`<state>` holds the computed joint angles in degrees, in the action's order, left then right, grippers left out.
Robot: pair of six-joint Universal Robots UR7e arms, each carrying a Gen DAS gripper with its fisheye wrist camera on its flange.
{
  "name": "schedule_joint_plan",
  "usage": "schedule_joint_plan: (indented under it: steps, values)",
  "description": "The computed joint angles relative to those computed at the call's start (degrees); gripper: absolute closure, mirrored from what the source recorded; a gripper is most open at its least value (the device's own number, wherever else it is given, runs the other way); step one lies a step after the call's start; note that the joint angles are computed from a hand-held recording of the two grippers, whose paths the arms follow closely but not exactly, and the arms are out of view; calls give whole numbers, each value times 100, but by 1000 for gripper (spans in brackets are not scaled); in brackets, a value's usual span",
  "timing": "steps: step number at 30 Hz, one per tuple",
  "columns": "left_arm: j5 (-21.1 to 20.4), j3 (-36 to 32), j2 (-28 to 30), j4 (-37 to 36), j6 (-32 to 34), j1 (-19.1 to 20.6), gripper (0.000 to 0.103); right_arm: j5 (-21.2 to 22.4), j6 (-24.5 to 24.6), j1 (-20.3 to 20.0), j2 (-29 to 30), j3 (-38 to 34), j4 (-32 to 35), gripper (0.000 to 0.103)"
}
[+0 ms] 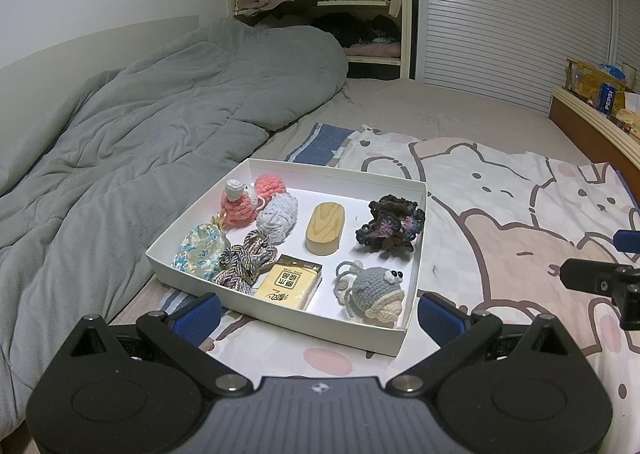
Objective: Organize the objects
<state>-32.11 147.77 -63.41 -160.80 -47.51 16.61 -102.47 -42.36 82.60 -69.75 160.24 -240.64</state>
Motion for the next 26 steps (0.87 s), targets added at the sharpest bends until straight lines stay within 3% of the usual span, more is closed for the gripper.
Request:
schedule_joint_plan:
  steps: [26]
  values:
    - [35,6,72,-117,36,22,0,29,-28,-24,-19,10,30,0]
